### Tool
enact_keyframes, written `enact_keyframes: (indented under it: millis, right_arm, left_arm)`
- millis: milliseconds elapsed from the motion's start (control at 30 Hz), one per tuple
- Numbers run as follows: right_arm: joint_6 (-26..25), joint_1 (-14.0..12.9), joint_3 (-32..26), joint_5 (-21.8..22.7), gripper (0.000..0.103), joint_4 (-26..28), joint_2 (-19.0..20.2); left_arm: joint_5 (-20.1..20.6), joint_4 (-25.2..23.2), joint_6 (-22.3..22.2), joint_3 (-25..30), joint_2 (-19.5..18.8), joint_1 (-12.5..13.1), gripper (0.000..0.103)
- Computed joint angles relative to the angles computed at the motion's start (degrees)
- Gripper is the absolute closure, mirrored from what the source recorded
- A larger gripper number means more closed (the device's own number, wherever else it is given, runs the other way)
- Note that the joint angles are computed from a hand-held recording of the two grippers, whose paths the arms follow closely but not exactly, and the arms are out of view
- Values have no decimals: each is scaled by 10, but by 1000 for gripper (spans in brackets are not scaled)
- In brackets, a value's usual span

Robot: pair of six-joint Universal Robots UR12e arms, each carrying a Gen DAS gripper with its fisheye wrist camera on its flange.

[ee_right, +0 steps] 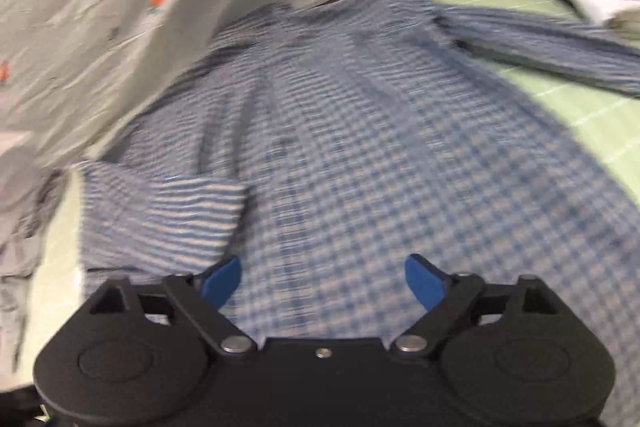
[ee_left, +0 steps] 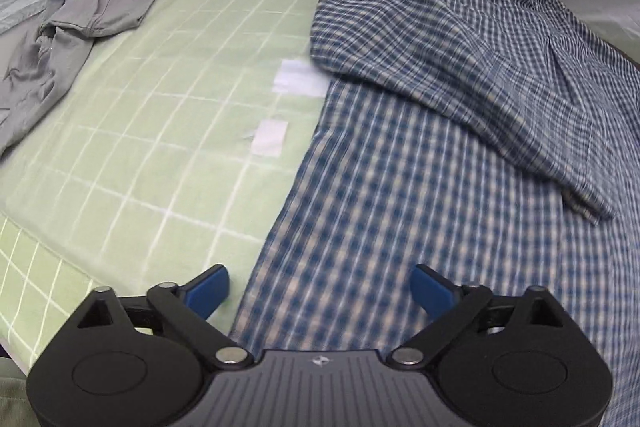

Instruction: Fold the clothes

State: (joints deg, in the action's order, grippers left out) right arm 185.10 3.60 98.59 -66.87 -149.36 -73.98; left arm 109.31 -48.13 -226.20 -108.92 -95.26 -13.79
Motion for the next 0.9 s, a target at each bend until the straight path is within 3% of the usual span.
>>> enact_keyframes:
  millis: [67,167,333,467,767,800,867,900]
  right_arm:
    - [0,1,-5,46,42,3,7]
    - [6,2,-14,92,60,14,17]
    - [43,5,-32,137,61,43,34]
    - [68,11,-45,140,51,74,43]
    - [78,26,-63,125,46,90,56]
    - [72,28,-64,122,49,92,56]
    - [65,29,-66,121,67,94,57]
    - [64,29,-66,124,72,94,58]
  left_arm:
    - [0,1,3,-3,3,0,2]
    - [1,3,8,-8,6,0,0]
    - [6,14,12,-12,5,-1,0]
    - [5,15,13,-13,6,0,0]
    - [10,24,14,-15,3,-5,0]
    - [10,24,14,-14,1,-4,0]
    - [8,22,14,-12,0,-3,0]
    - [9,23,14,-13,0,-4,0]
